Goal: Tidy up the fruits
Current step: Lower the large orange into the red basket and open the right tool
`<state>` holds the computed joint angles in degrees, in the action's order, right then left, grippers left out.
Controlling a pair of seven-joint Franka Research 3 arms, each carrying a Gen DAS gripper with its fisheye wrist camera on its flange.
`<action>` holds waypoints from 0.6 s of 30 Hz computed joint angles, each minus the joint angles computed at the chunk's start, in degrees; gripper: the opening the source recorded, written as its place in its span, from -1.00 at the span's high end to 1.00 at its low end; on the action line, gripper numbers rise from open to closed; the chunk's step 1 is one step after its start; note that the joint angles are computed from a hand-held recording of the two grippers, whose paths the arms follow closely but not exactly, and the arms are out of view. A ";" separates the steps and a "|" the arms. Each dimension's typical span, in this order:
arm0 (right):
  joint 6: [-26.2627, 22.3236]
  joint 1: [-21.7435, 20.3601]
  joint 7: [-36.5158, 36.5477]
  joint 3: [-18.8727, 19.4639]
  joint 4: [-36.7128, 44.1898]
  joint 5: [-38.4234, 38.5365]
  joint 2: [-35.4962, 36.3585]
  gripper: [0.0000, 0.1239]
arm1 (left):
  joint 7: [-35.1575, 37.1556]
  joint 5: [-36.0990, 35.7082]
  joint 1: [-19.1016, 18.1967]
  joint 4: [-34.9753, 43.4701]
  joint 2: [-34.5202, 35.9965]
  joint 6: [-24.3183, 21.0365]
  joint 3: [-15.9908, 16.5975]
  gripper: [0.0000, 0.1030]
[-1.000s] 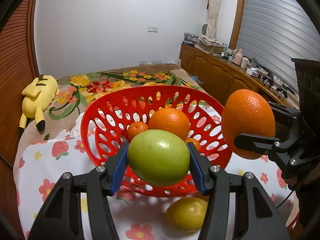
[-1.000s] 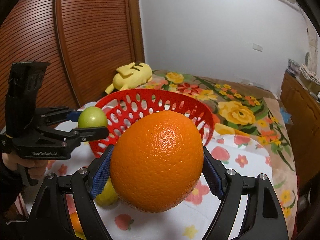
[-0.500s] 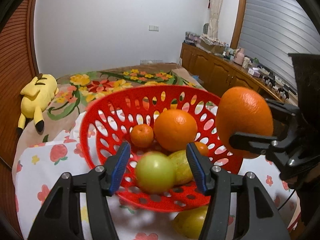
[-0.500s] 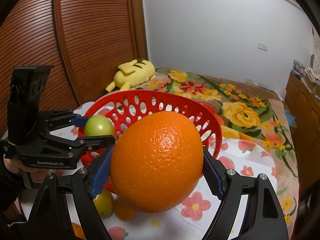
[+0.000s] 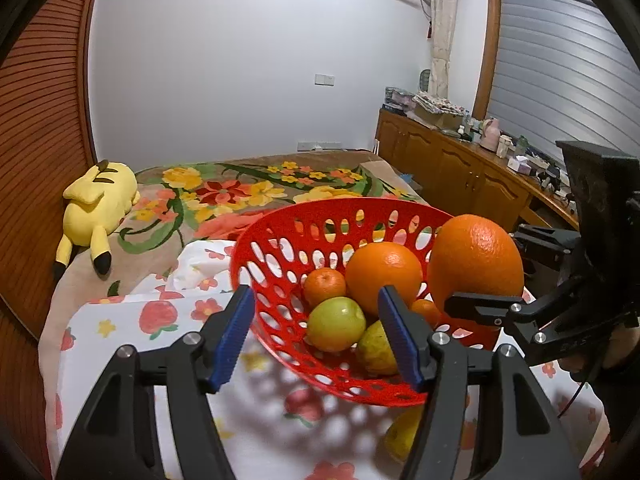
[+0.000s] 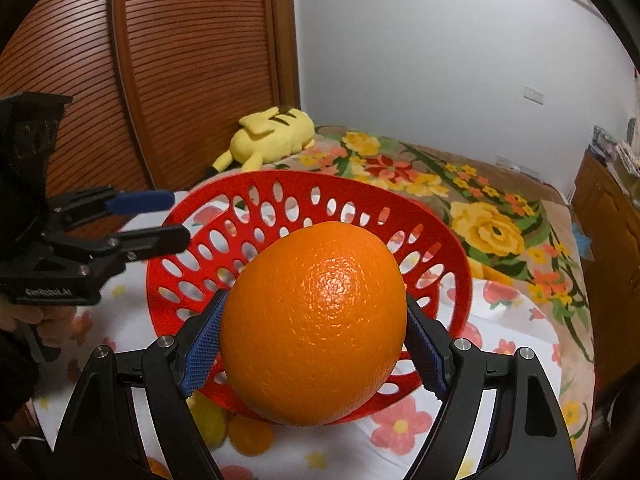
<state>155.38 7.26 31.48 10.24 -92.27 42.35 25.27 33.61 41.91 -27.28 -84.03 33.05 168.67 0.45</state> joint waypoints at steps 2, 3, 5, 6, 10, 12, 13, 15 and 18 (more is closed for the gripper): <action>-0.12 0.32 0.70 -0.29 0.17 -0.65 0.26 -0.35 | -0.58 0.24 0.01 -0.56 -0.27 0.56 0.47 -0.24; -0.28 0.49 1.15 -0.46 0.36 -1.11 0.44 -0.35 | -1.04 0.38 0.06 -0.99 -0.45 1.07 0.75 -0.25; -0.39 0.61 1.57 -0.51 0.44 -1.66 0.58 -0.35 | -1.63 0.40 0.22 -1.55 -0.68 1.67 0.97 -0.25; -0.69 0.61 1.75 -0.62 0.73 -2.07 0.81 -0.35 | -1.99 0.47 0.20 -1.83 -0.78 1.92 1.16 -0.25; -1.14 1.03 3.30 -1.00 1.40 -3.62 1.50 -0.35 | -2.70 0.83 0.11 -2.36 -1.04 2.10 1.52 -0.25; -1.44 1.37 4.42 -1.29 1.75 -4.73 1.95 -0.35 | -2.88 0.94 0.19 -2.53 -1.14 2.27 1.48 -0.26; -1.55 1.46 4.87 -1.38 1.86 -5.21 2.13 -0.35 | -2.90 0.97 0.21 -2.53 -1.14 2.26 1.45 -0.26; -1.25 1.75 5.72 -1.59 1.76 -6.19 2.32 -0.35 | -3.50 1.42 -0.18 -2.57 -1.23 2.41 1.83 -0.26; -1.14 1.42 6.12 -1.26 1.78 -6.53 2.39 -0.35 | -4.02 2.03 -0.42 -2.80 -1.33 2.53 2.09 -0.26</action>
